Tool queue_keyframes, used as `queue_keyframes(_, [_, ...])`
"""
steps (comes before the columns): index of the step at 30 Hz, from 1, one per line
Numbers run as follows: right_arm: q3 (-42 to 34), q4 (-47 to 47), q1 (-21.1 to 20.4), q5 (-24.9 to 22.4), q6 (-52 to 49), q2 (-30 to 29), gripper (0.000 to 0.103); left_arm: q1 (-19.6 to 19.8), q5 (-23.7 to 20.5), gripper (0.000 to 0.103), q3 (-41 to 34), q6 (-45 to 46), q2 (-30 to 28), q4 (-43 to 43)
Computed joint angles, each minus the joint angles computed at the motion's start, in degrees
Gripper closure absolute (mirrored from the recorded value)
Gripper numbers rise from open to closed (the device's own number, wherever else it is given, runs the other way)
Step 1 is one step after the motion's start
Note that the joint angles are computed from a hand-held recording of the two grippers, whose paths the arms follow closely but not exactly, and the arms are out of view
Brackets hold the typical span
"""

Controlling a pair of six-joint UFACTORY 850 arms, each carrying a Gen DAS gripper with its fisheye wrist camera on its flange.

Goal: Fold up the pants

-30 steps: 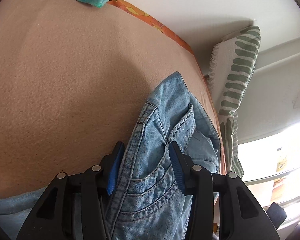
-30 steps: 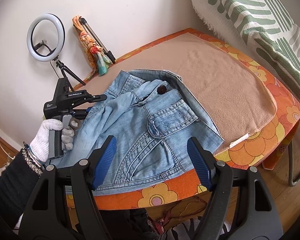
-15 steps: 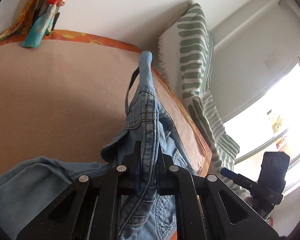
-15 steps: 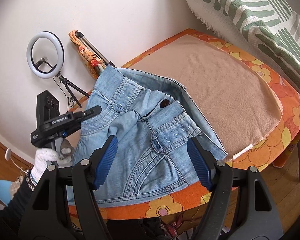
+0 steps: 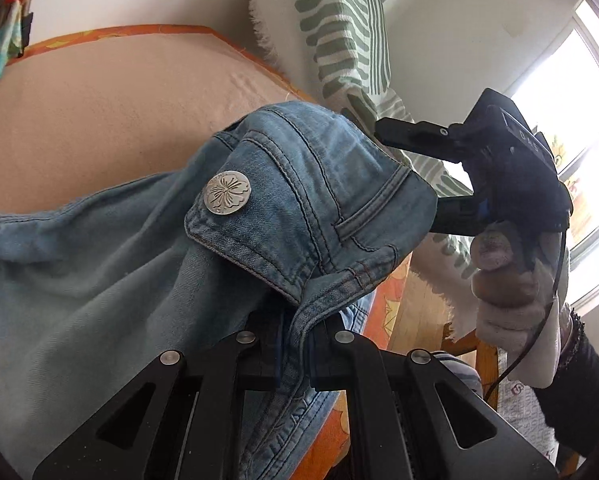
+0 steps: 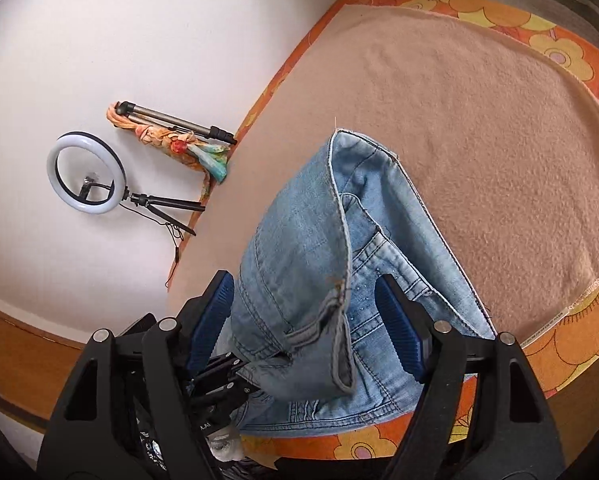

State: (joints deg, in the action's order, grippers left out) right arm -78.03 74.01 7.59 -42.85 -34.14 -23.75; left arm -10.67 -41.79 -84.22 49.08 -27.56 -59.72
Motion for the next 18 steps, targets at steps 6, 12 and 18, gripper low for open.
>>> queue_keyframes(6, [-1.1,-10.8,1.2,0.1,6.8,-0.4,0.085,-1.4,-0.1,0.096,-0.8,-0.2,0.3,2.6])
queue_keyframes(12, [-2.9,-23.9,1.5,-1.3,11.9,-1.8,0.088,-3.8,-2.2,0.096,-1.9,-3.8,-1.2,7.3])
queue_keyframes(18, [-4.2,-37.5,2.8,-2.0,15.8,-2.2,0.082,-3.0,-5.2,0.090,0.6,-4.3,1.6,6.9])
